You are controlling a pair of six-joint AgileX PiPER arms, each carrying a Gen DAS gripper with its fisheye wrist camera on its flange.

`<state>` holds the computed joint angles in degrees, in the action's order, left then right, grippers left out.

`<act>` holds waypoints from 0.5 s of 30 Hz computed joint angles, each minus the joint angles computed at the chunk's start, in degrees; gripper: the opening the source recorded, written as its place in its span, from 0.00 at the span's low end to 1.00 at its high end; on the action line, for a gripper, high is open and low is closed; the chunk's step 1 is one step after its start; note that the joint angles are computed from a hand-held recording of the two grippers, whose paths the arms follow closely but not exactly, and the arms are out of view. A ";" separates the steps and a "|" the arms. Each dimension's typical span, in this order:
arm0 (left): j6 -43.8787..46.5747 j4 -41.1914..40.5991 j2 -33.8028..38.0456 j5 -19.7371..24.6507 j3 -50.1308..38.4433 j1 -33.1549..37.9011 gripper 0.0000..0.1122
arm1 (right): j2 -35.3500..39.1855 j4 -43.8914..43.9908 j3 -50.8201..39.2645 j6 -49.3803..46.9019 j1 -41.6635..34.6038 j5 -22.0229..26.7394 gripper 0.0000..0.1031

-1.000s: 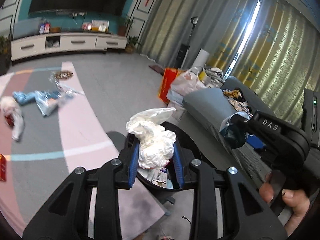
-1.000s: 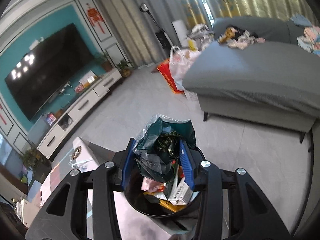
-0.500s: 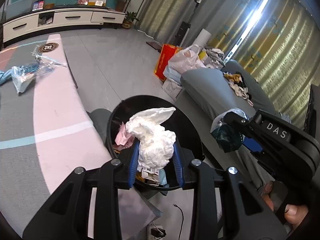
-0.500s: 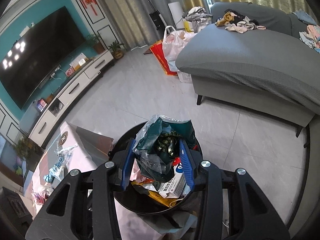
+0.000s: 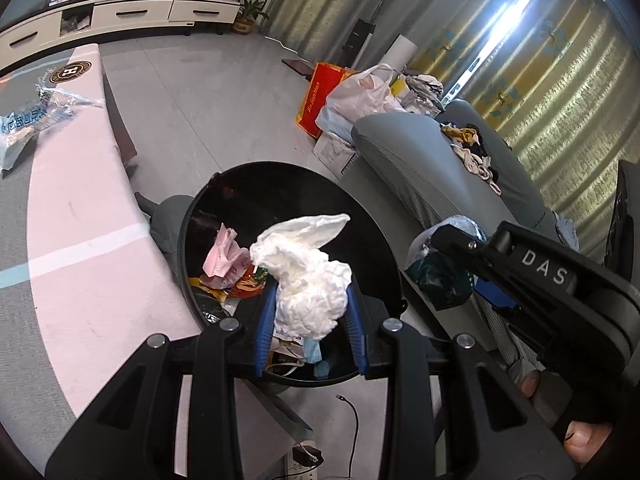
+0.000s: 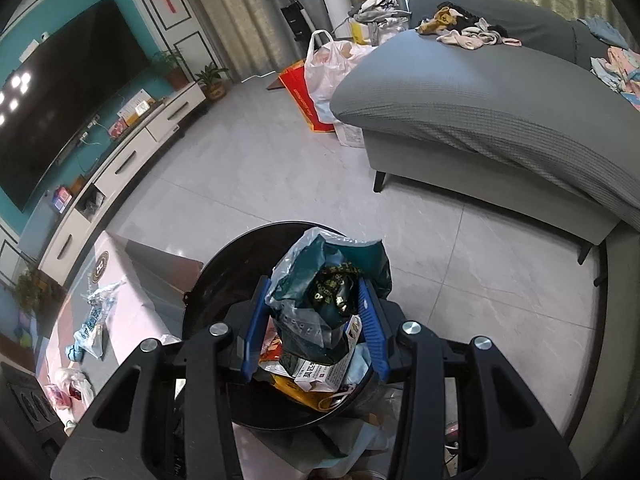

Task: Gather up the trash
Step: 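Lift the tissue and green bag and carry both over the black bin, then open both tools to drop the tissue and green bag into the bin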

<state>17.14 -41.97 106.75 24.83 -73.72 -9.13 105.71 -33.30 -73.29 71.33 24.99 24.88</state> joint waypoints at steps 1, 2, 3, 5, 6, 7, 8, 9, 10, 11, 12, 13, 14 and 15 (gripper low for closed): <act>0.49 -0.47 0.00 -0.11 0.20 -0.01 0.28 | 0.03 0.22 0.04 -0.27 -0.04 -0.13 0.42; 0.64 -0.56 0.13 -0.06 0.25 0.05 0.28 | 0.12 0.87 0.03 -1.02 -0.13 -0.40 0.42; 0.19 -0.17 0.60 0.35 -0.16 0.13 0.28 | 0.19 1.50 -0.04 -1.73 -0.18 -0.57 0.42; 0.43 -0.55 1.33 1.27 -0.88 0.53 0.29 | 0.34 1.72 -0.26 -2.04 -0.08 -0.31 0.42; 1.06 -1.33 1.50 1.43 -0.99 0.70 0.29 | 0.36 1.87 -0.37 -2.37 -0.08 -0.28 0.42; 1.64 -1.95 1.57 1.42 -1.03 0.76 0.29 | 0.41 2.15 -0.44 -2.77 -0.15 -0.36 0.42; 2.09 -2.32 1.70 1.42 -1.17 0.79 0.29 | 0.38 2.66 -0.51 -3.38 -0.31 -0.39 0.42; 2.09 -2.23 1.71 1.41 -1.19 0.74 0.29 | 0.27 2.94 -0.38 -3.68 -0.41 -0.55 0.42; 2.01 -2.13 1.92 1.69 -1.55 0.76 0.30 | 0.26 3.23 -0.52 -3.93 -0.46 -0.51 0.42; 2.83 -2.79 2.06 2.25 -1.82 0.86 0.32 | 0.23 3.45 -0.52 -4.01 -0.55 -0.58 0.43; 3.47 -3.31 2.02 2.47 -1.78 0.97 0.37 | 0.30 3.85 -0.66 -4.33 -0.64 -0.57 0.43; 4.42 -4.30 1.78 2.26 -1.45 1.05 0.45 | 0.28 4.05 -0.61 -4.35 -0.70 -0.70 0.43; 5.34 -5.42 1.41 1.65 -0.88 1.09 0.50 | 0.26 4.09 -0.55 -4.28 -0.74 -0.88 0.44; 5.54 -5.88 1.18 1.07 -0.55 0.94 0.58 | 0.26 4.16 -0.45 -4.17 -0.75 -1.21 0.45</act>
<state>22.69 -47.85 107.93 25.89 -74.27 -8.19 105.97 -29.14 -73.75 67.16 24.24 23.67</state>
